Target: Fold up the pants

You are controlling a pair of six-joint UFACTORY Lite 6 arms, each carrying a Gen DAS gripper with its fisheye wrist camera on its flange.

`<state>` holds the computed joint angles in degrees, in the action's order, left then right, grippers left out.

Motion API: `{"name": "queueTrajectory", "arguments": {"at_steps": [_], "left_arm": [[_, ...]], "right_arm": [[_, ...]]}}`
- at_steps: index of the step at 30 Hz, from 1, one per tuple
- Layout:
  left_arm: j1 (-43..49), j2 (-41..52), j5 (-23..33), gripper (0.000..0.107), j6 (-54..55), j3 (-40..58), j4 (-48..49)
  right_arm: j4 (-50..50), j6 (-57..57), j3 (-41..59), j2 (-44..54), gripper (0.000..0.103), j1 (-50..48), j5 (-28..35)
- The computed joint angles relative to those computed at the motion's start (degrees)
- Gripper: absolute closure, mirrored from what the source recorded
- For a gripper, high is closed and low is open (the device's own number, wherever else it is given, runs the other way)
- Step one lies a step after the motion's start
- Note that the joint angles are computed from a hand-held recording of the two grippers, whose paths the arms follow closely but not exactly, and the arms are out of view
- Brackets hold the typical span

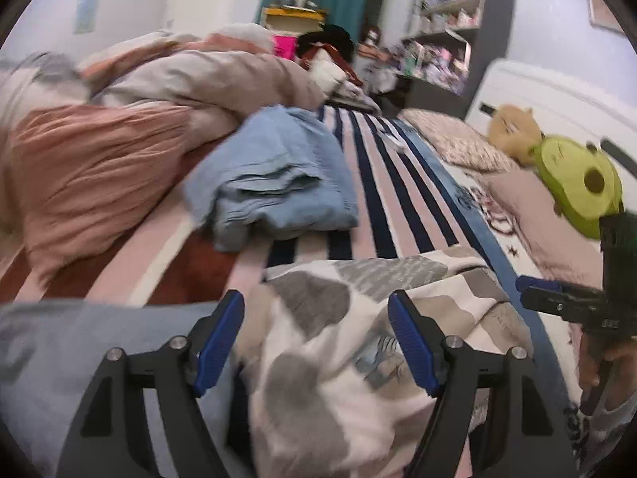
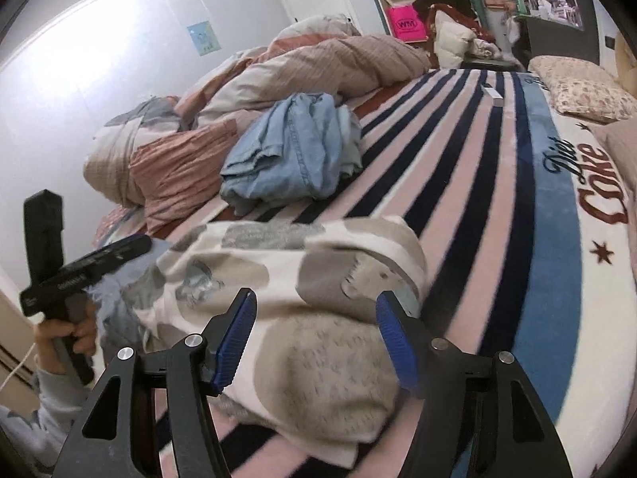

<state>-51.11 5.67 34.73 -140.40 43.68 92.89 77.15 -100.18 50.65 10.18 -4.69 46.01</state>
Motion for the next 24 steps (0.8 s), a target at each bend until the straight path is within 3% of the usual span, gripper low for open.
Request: {"name": "queueTrajectory", "arguments": {"at_steps": [3, 5, 7, 10, 13, 15, 17, 19, 24], "left_arm": [[5.2, 8.3, -5.5, 0.038, 6.9, 7.6, -2.6], [7.9, 12.0, -8.4, 0.070, 9.1, 10.1, -3.8], [8.9, 12.1, -7.3, 0.083, 8.3, 8.5, -4.2], [10.0, 8.9, -8.0, 0.081, 4.7, 3.7, -2.7], [9.3, 8.0, -7.2, 0.059, 6.4, 1.6, -5.4], [8.8, 5.2, -7.1, 0.053, 4.2, -1.0, -4.5], [8.9, 1.4, -9.3, 0.046, 1.3, -4.1, -1.6], [8.4, -0.1, -9.8, 0.045, 0.3, -5.5, -0.8], [8.0, -0.4, -11.5, 0.044, -3.4, -6.4, 2.1]], "right_arm": [[0.4, 0.4, 1.2, 2.0, 0.044, 1.1, 0.8], [0.8, 0.0, 1.4, 3.1, 0.044, 2.3, -0.4], [0.6, -0.3, 1.6, 3.7, 0.044, 2.5, -1.1], [0.8, -1.5, 1.4, 3.6, 0.044, 1.3, -2.4], [0.2, -0.9, 2.7, 4.7, 0.044, -0.7, -3.7], [-0.9, 0.6, 4.4, 6.5, 0.043, -2.1, -3.4], [-2.7, 2.8, 6.6, 8.9, 0.028, -3.0, -2.9], [-5.3, 5.9, 9.1, 11.9, 0.023, -2.6, -2.7], [-10.6, 14.2, 16.8, 23.1, 0.024, -0.4, 3.9]]}}
